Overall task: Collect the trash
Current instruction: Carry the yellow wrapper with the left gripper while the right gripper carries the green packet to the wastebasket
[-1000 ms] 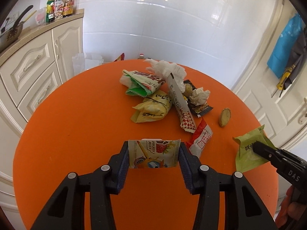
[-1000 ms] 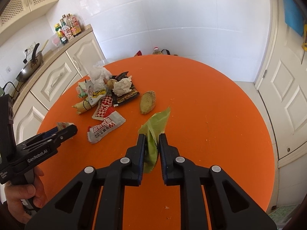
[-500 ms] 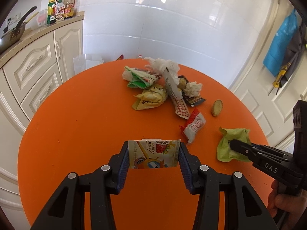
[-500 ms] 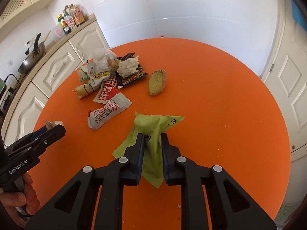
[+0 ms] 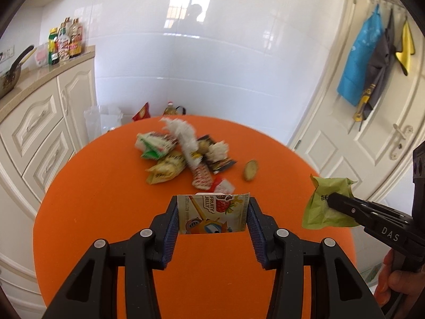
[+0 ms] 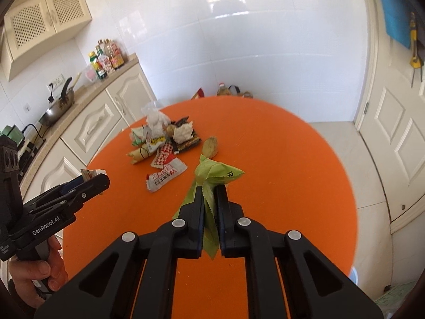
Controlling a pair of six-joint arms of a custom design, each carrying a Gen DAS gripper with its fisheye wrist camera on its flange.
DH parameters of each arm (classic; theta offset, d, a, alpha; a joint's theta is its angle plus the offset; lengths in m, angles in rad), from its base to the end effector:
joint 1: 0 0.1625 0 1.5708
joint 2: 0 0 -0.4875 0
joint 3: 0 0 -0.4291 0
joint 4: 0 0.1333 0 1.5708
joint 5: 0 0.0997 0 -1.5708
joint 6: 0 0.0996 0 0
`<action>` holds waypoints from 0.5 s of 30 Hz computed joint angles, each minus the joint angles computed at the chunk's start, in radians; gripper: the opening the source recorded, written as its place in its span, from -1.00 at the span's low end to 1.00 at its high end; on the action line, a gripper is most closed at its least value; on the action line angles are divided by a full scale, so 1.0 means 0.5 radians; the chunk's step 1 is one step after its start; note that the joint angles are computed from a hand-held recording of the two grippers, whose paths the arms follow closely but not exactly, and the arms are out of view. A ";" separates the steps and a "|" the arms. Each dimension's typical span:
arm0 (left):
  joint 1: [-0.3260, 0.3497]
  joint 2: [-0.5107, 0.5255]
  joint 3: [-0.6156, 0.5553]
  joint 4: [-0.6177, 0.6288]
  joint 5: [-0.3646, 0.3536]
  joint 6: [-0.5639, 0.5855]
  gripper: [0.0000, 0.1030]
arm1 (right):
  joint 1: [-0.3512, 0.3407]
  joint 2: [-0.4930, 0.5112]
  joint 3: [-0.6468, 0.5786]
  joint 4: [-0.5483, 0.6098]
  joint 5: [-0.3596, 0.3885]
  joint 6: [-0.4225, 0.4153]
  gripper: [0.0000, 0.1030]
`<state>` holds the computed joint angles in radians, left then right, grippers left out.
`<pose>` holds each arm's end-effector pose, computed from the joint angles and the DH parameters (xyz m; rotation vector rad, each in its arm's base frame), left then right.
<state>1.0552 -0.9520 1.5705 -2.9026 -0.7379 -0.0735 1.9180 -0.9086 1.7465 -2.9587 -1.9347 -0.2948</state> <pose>-0.1905 -0.7560 0.3254 0.1350 2.3367 -1.1199 0.3372 -0.6442 0.2008 0.7172 -2.6002 0.7727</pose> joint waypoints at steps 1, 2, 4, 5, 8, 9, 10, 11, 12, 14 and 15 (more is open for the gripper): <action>-0.020 -0.004 0.007 -0.021 -0.005 0.028 -0.15 | 0.003 -0.034 0.023 -0.028 -0.003 -0.007 -0.85; -0.038 -0.006 0.012 -0.041 -0.009 0.055 -0.15 | 0.006 -0.065 0.045 -0.058 -0.007 -0.013 -0.85; -0.083 -0.007 0.020 -0.080 -0.023 0.118 -0.15 | 0.011 -0.132 0.092 -0.127 -0.023 -0.022 -0.85; -0.103 -0.005 0.019 -0.098 -0.029 0.148 -0.15 | 0.013 -0.166 0.113 -0.156 -0.031 -0.024 -0.85; -0.171 0.000 0.020 -0.132 -0.065 0.235 -0.15 | 0.021 -0.268 0.178 -0.257 -0.073 -0.042 -0.85; -0.194 0.004 0.022 -0.143 -0.081 0.258 -0.15 | 0.019 -0.302 0.197 -0.288 -0.087 -0.044 -0.85; -0.214 0.019 0.006 -0.146 -0.096 0.282 -0.15 | 0.018 -0.337 0.219 -0.318 -0.107 -0.046 -0.85; -0.235 0.027 0.004 -0.150 -0.121 0.311 -0.15 | 0.015 -0.373 0.241 -0.347 -0.129 -0.049 -0.85; -0.254 0.034 0.001 -0.146 -0.149 0.331 -0.15 | 0.009 -0.409 0.265 -0.378 -0.152 -0.046 -0.85; -0.283 0.063 -0.027 -0.129 -0.216 0.362 -0.15 | -0.008 -0.488 0.314 -0.427 -0.202 -0.036 -0.85; -0.299 0.078 -0.040 -0.109 -0.254 0.375 -0.15 | -0.016 -0.526 0.342 -0.459 -0.239 -0.036 -0.85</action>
